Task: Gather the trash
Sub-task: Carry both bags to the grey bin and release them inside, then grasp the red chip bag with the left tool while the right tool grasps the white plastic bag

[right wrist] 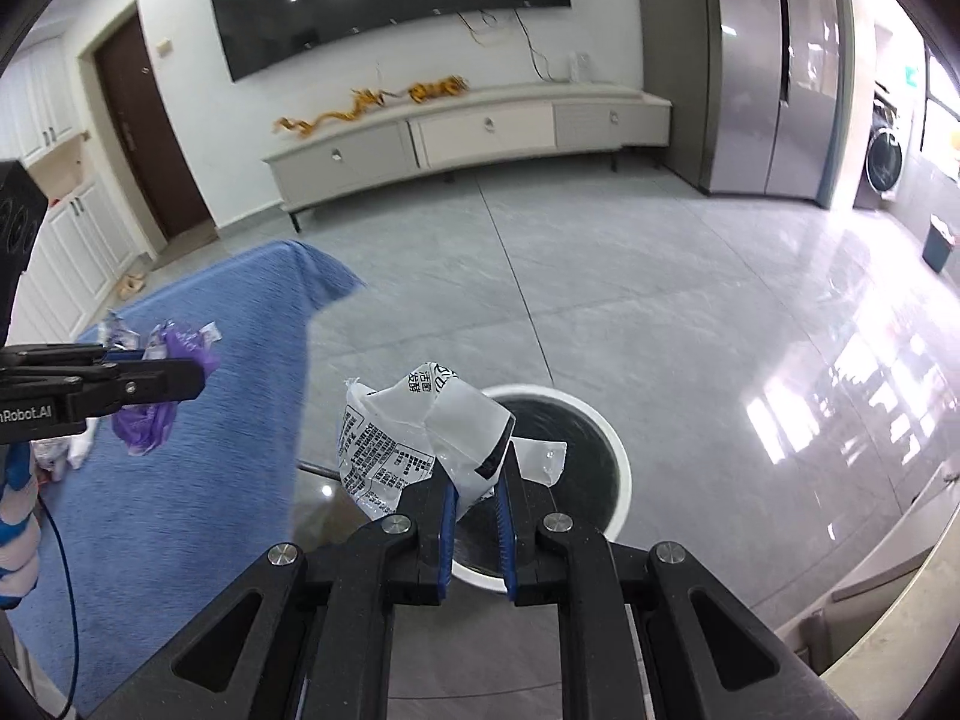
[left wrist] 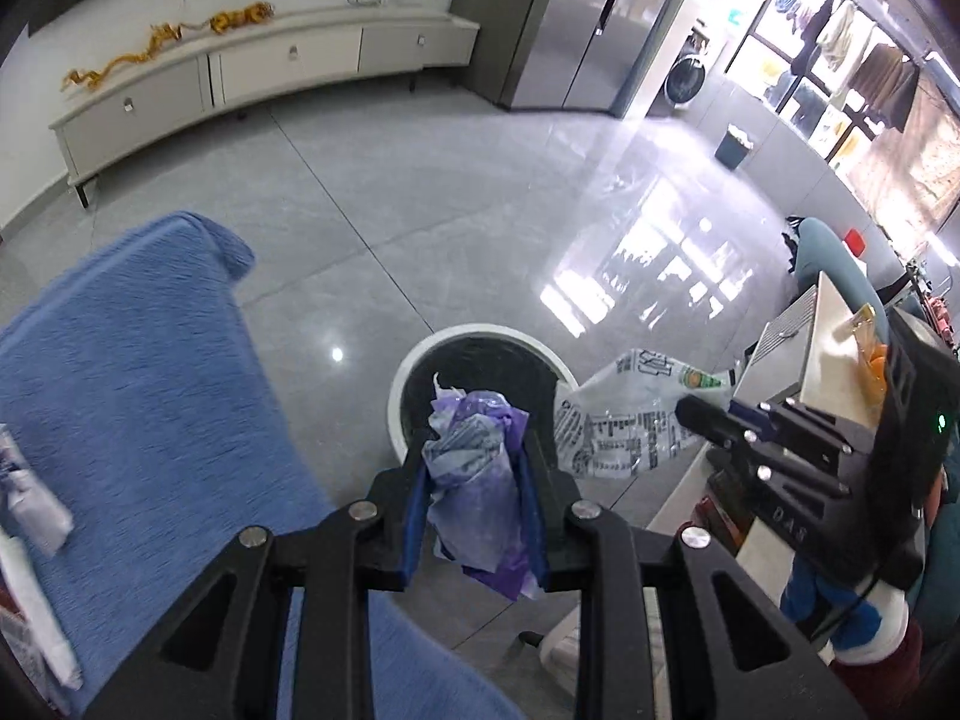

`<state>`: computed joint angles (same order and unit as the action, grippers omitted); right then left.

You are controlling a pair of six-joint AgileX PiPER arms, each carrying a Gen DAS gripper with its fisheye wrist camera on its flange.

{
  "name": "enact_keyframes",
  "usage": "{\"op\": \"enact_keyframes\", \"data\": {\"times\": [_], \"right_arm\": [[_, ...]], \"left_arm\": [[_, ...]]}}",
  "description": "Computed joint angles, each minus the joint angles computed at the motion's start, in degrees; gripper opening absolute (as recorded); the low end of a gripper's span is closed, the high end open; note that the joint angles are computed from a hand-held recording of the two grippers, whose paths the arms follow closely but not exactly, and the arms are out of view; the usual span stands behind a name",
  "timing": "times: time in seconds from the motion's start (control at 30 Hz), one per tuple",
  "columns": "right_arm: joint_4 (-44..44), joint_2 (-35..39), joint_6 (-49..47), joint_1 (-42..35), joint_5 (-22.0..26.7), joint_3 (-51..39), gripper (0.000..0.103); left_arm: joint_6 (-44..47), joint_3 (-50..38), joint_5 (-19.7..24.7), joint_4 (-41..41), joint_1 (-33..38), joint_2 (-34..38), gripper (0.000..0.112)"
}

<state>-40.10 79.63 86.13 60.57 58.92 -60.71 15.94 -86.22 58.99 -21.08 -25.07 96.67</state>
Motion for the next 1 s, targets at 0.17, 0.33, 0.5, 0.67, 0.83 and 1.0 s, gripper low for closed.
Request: {"op": "enact_keyframes", "data": {"times": [0.17,0.33,0.5,0.67,0.83,1.0], "right_arm": [[4.75,0.89,-3.68,-7.24,-5.9,3.62,0.012],[9.94,2.22,-8.73,-14.62,-11.84,7.25,0.012],[14.27,6.26,-14.56,-20.12,-14.82,6.85,0.012],[17.08,10.4,-19.94,-25.08,-17.15,4.92,0.019],[17.34,13.19,-20.2,-26.68,-18.8,3.9,0.031],[14.82,10.83,-16.3,-24.94,-16.76,3.45,0.031]], "left_arm": [[-5.2,-5.37,-0.61,2.27,-3.52,8.77,0.026],[-8.7,-11.04,-0.35,3.79,-6.24,16.29,0.026],[-10.48,-17.42,1.21,4.48,-7.12,23.04,0.028],[-12.3,-23.11,2.93,3.74,-6.89,28.12,0.053],[-12.67,-24.74,2.9,1.72,-5.74,29.64,0.054],[-11.5,-14.98,-2.21,1.55,-4.47,19.65,0.054]]}}
